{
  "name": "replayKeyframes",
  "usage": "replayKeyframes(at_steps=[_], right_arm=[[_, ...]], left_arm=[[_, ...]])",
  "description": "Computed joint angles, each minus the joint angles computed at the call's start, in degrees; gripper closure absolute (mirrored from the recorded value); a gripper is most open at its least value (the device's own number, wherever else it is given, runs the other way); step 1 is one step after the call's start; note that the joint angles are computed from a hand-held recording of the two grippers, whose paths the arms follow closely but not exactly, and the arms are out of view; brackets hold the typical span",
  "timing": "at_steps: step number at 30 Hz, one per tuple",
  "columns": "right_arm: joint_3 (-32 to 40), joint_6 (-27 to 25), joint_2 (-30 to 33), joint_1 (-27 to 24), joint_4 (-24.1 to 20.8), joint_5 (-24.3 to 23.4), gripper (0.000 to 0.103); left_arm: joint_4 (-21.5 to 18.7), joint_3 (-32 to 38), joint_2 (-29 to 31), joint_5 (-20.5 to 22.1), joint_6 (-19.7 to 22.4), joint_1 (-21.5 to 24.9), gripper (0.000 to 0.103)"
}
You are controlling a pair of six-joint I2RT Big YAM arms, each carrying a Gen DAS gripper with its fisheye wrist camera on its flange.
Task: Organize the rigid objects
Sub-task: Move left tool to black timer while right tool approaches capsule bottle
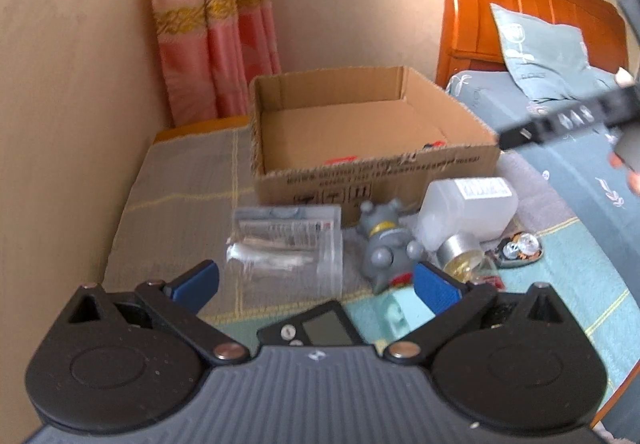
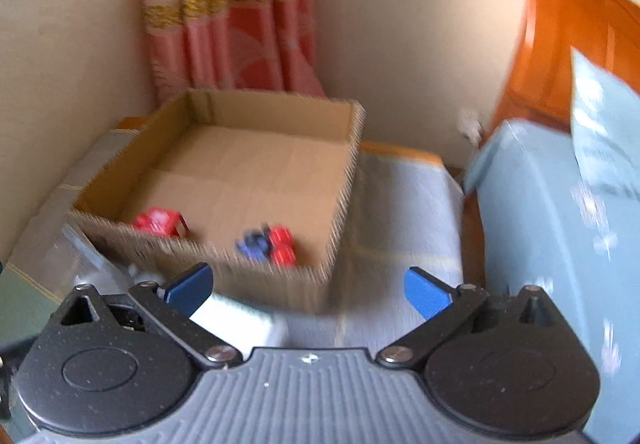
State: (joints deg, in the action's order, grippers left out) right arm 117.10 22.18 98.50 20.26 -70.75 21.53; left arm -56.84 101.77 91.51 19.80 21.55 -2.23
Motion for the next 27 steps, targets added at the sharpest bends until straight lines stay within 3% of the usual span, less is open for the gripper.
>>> replayKeyframes(at_steps=[5, 8, 18, 23, 27], right_arm=[[-12.8, 8.3, -6.1, 1.0, 2.9, 0.5, 0.000], [-17.5, 10.7, -7.9, 1.8, 4.3, 0.2, 0.000], [-19.9, 2.8, -9.8, 5.6, 10.1, -4.0, 0.000], [-18.2, -3.5, -9.3, 6.5, 13.5, -10.2, 0.000], [-15.9, -9.1, -7.4, 6.3, 13.5, -15.7, 0.000]], left_arm=[[0.8, -2.8, -0.9, -1.9, -0.4, 0.8, 0.001], [1.1, -4.4, -1.3, -3.3, -0.1, 1.3, 0.001], [-0.2, -5.5, 0.4, -3.3, 0.0, 2.1, 0.001], [0.4, -5.2, 1.6, -2.0, 0.6, 1.2, 0.001], [1.0, -4.6, 2.9, -3.0, 0.3, 0.3, 0.001]])
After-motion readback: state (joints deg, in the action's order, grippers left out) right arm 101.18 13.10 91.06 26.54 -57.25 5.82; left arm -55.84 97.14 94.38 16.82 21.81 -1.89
